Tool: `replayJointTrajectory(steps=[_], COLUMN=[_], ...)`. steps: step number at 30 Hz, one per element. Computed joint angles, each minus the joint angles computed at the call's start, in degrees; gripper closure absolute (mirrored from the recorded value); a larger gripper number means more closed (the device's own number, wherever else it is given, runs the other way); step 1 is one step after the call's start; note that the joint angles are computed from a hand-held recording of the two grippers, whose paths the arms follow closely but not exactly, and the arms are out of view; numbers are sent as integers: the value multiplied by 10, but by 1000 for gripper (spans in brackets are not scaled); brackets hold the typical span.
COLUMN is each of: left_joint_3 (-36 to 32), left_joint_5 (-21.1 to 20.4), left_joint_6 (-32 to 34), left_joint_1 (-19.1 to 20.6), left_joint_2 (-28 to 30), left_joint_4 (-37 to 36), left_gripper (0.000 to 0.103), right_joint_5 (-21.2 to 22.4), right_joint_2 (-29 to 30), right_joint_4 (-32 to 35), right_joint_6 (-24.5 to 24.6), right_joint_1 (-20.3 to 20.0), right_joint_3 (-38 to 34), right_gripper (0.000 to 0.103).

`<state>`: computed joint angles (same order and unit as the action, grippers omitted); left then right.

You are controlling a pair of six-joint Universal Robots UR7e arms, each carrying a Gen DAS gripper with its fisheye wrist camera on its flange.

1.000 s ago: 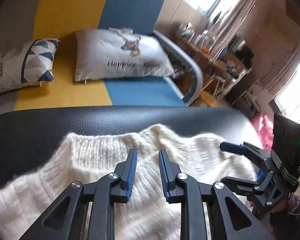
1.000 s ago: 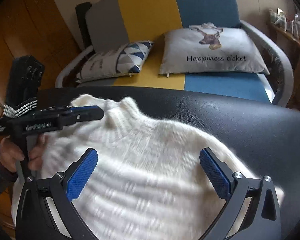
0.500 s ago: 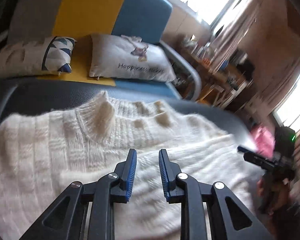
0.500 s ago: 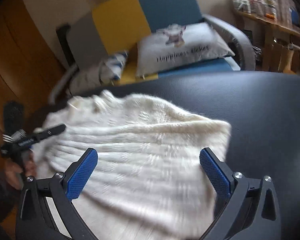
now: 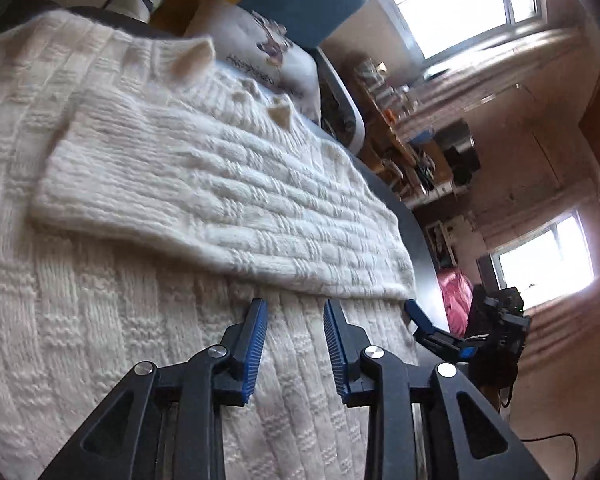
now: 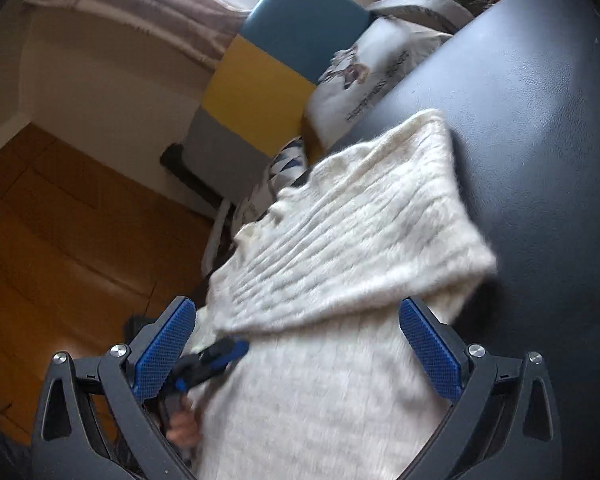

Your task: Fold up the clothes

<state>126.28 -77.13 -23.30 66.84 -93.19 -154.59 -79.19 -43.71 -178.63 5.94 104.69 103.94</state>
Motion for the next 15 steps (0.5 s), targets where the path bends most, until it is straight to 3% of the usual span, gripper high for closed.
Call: replayJointTrajectory(steps=[3, 5, 8, 11, 15], left_joint_3=[3, 6, 12, 25, 39], left_joint_5=[3, 13, 2, 3, -4], left_joint_6=[-17, -21, -35, -49, -64], left_joint_1=[4, 2, 7, 2, 7], left_joint_2=[1, 0, -2, -15, -26], left_joint_4=[-19, -29, -38, -48, -68], left_gripper=[71, 70, 70, 70, 70], right_joint_5=[-7, -18, 4, -32, -4], right_joint_2=[8, 10, 15, 5, -14], right_joint_4=[-44, -113, -148, -123, -135], right_joint_6=[39, 62, 102, 94, 94], right_joint_1=[-7, -7, -19, -9, -7], right_joint_3=[-2, 6, 3, 2, 42], right_gripper=[0, 0, 0, 0, 0])
